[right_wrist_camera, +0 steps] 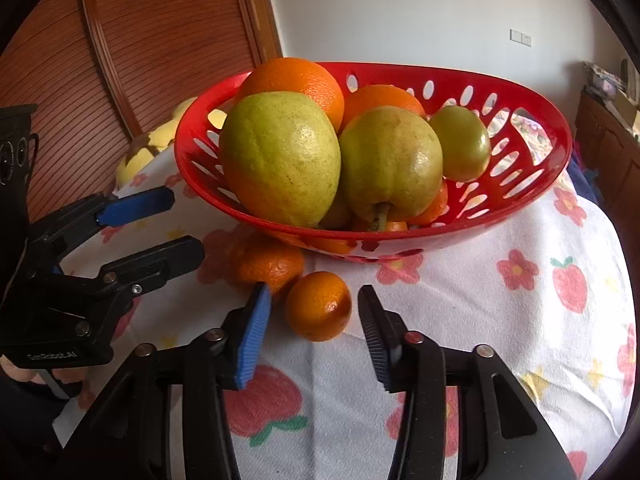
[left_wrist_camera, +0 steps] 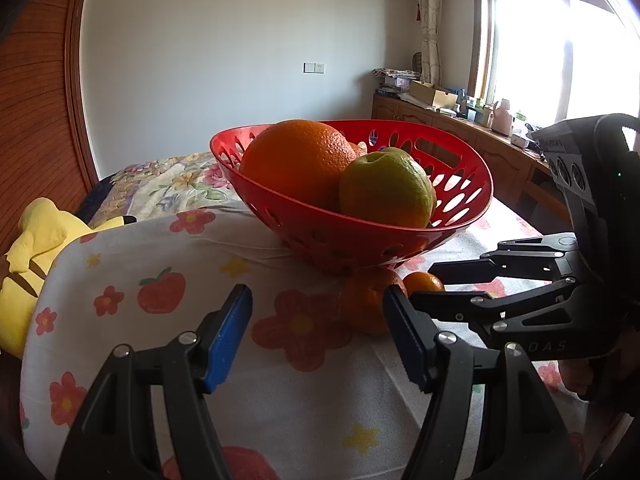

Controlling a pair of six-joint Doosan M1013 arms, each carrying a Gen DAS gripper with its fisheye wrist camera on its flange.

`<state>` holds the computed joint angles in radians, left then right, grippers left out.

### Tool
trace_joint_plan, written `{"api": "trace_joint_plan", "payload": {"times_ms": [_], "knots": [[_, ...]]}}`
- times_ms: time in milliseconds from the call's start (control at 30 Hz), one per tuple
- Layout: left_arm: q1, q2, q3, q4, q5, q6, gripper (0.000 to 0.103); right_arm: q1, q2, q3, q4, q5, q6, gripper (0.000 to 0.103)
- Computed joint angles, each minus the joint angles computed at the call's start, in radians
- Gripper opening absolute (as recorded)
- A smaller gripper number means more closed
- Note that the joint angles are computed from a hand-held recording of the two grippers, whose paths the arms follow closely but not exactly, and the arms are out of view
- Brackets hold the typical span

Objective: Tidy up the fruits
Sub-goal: 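Close the left tool on a tangerine while the right tool grasps another tangerine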

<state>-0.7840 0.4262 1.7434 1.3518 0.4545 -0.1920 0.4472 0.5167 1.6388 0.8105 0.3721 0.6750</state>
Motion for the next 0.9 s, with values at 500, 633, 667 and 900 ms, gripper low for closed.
{"api": "trace_joint_plan", "payload": {"times_ms": [500,633,667,900], "knots": [[0.011,-0.006,-0.016,-0.116,-0.062,0.104,0.068,-0.018,-0.05,0.078,0.055,-0.068,-0.085,0.033],[0.012,0.002,-0.038,-0.218,-0.071,0.215,0.068,-0.029,-0.063,0.099,0.065,-0.08,-0.099,0.034],[0.013,0.007,-0.048,-0.266,-0.071,0.27,0.068,-0.032,-0.066,0.106,0.071,-0.085,-0.107,0.034],[0.021,0.046,-0.119,-0.572,-0.046,0.591,0.068,-0.049,-0.08,0.134,0.105,-0.097,-0.141,0.034]]}}
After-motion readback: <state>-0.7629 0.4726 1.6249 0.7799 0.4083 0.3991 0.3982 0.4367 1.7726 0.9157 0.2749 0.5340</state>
